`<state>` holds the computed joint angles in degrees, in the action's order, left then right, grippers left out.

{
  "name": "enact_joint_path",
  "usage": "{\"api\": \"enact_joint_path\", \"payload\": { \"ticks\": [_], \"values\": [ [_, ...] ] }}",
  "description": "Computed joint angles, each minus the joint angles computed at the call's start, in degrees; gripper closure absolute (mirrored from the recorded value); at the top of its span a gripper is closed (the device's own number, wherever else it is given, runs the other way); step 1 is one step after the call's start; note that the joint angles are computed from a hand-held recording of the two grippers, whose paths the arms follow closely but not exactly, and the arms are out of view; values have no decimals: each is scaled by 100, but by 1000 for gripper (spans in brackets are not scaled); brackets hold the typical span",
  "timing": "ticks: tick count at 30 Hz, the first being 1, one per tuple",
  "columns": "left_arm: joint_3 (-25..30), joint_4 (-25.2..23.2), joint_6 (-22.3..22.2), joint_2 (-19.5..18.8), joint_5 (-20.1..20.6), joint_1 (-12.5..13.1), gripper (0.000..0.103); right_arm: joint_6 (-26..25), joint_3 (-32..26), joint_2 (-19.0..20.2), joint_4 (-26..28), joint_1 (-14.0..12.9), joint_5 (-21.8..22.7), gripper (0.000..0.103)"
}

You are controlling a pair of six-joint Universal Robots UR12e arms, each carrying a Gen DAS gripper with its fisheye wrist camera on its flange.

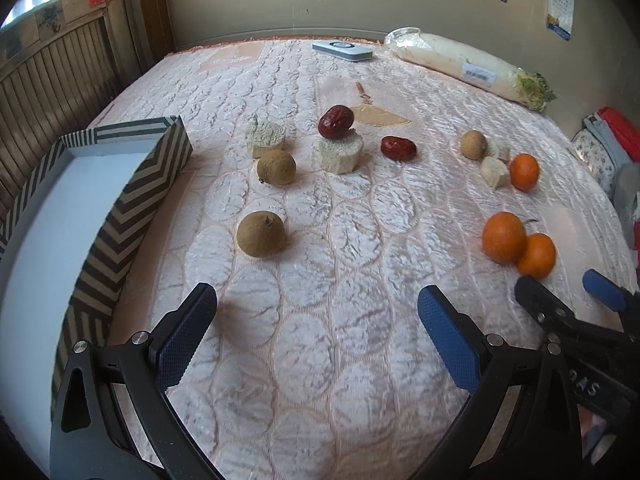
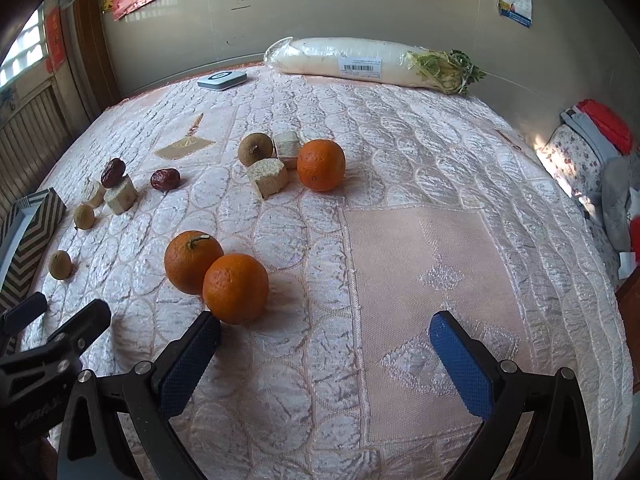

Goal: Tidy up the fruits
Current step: 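Move both tools toward the fruits, left toward a longan, right toward an orange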

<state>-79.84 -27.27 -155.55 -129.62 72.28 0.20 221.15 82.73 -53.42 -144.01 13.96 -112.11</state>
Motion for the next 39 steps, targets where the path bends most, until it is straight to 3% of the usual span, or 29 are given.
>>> {"api": "enact_joint_path", "payload": {
  "ticks": [4,8,19,39],
  "values": [
    [-300,596,62,159,-155,45,2,-41,89,-88,-249,65,-94,1],
    [-304,535,-145,219,-483,131,2,-233,103,-175,-397,192,-526,1],
    [-409,779,-268,331,-651,224,2,-481,237,-276,-919,290,-491,1],
    [-502,1065,-382,373,-449,242,2,-669,210,-274,-1009,346,-399,1]
  ]
}}
